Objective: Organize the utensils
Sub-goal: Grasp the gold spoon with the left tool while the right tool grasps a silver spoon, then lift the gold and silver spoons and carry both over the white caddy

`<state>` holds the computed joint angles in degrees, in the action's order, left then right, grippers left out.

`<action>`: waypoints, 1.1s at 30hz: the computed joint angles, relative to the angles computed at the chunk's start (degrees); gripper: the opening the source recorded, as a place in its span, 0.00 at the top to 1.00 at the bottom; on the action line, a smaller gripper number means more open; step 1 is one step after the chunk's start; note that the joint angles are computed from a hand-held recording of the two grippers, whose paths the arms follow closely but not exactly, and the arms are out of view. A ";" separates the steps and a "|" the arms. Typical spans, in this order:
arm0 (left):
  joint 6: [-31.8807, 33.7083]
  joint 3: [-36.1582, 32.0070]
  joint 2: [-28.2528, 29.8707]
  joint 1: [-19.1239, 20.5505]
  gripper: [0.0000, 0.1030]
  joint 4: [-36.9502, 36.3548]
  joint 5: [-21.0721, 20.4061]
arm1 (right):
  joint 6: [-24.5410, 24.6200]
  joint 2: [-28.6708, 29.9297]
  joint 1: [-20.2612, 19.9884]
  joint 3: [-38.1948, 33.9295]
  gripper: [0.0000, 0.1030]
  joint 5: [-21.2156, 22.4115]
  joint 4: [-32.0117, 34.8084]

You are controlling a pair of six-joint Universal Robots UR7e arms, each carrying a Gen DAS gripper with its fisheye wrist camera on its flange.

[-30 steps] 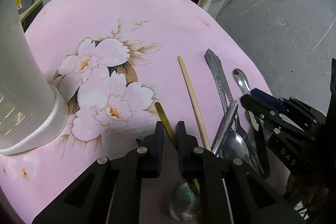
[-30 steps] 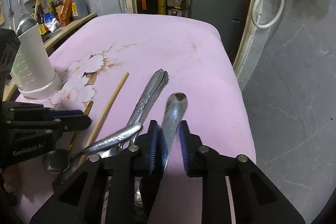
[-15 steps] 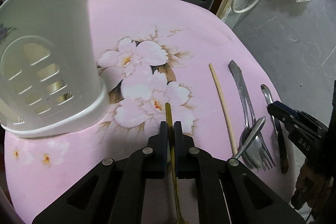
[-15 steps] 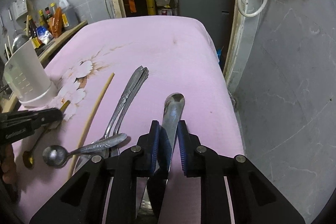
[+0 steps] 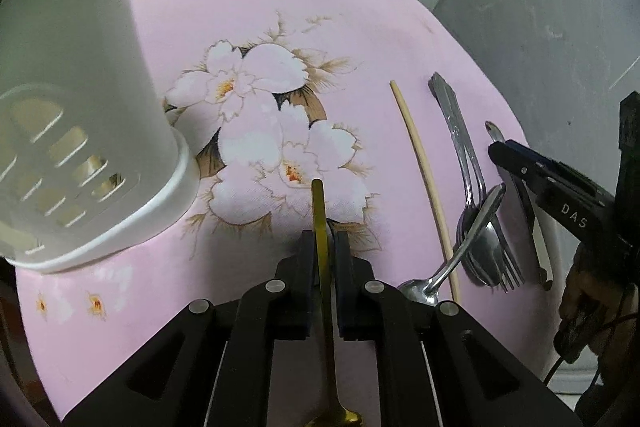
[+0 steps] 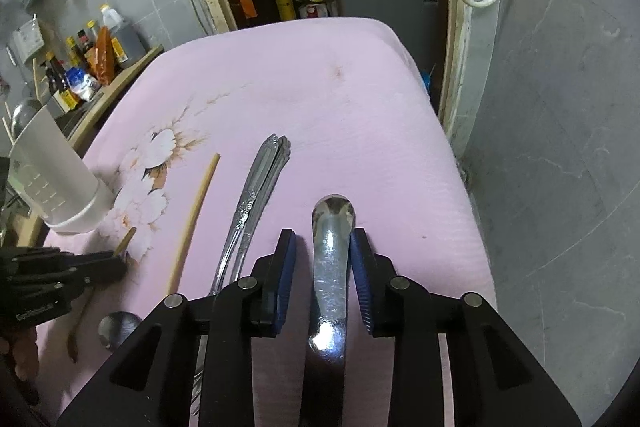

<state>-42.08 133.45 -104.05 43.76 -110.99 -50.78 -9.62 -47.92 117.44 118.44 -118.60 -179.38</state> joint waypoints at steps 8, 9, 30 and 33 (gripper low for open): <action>-1.48 -0.20 0.89 -1.24 0.97 0.74 2.37 | -1.08 -0.30 0.54 0.80 0.86 0.12 -0.93; -2.19 0.57 -0.42 -2.05 0.97 0.46 3.00 | -1.28 -0.54 0.51 1.35 0.86 0.57 -1.82; -13.39 5.86 -10.68 -10.63 0.97 5.41 8.63 | -1.32 1.42 3.18 -1.29 0.64 -4.71 3.98; -14.17 5.73 -11.01 -10.04 0.97 5.95 8.06 | -1.11 1.82 2.05 -0.61 0.64 -2.86 1.38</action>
